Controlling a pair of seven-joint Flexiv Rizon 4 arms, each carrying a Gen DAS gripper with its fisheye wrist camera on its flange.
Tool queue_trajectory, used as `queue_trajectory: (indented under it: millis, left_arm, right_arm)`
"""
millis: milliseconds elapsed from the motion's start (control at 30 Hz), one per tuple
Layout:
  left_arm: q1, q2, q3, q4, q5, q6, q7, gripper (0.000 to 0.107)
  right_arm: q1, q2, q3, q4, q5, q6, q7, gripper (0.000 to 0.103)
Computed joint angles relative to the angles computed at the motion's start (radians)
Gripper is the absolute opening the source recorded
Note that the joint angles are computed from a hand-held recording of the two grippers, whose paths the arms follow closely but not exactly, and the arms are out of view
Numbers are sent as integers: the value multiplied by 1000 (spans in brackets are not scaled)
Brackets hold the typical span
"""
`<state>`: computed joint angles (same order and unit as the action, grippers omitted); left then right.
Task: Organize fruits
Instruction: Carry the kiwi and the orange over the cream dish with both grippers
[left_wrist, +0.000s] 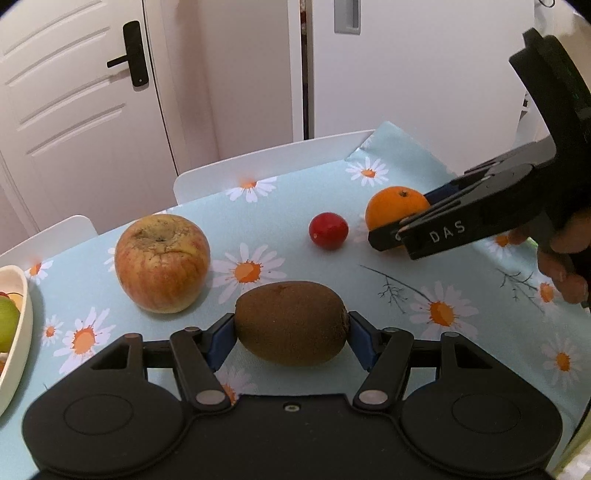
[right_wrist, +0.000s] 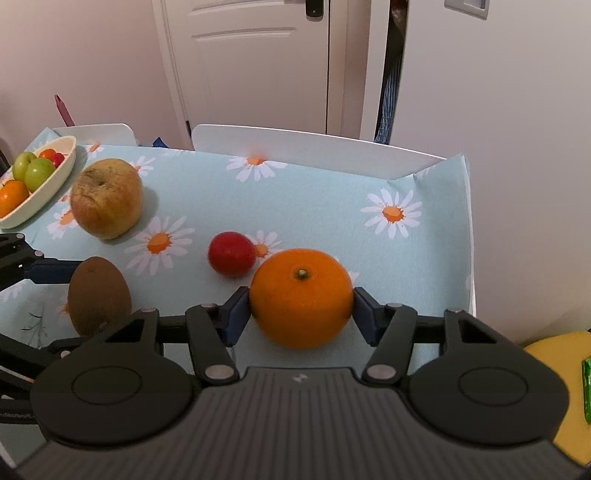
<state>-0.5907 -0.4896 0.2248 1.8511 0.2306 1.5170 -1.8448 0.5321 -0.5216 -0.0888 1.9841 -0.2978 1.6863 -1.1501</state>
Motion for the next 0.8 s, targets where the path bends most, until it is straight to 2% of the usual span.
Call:
queue_trajectory:
  millis: [267, 367, 567, 800]
  left_arm:
    - [6, 68, -5, 57, 10, 17, -13, 68]
    - [5, 95, 0, 77, 21, 27, -25, 68]
    - [42, 167, -19, 138, 29, 51, -37, 68]
    - [93, 263, -23, 214, 64, 64, -50, 68]
  right_arm:
    - [110, 99, -89, 85, 0, -16, 70, 74]
    - [202, 144, -178, 130, -25, -14, 120, 74]
    - [380, 216, -349, 189, -117, -29, 236, 74]
    - [493, 277, -436, 197, -245, -65, 382, 74]
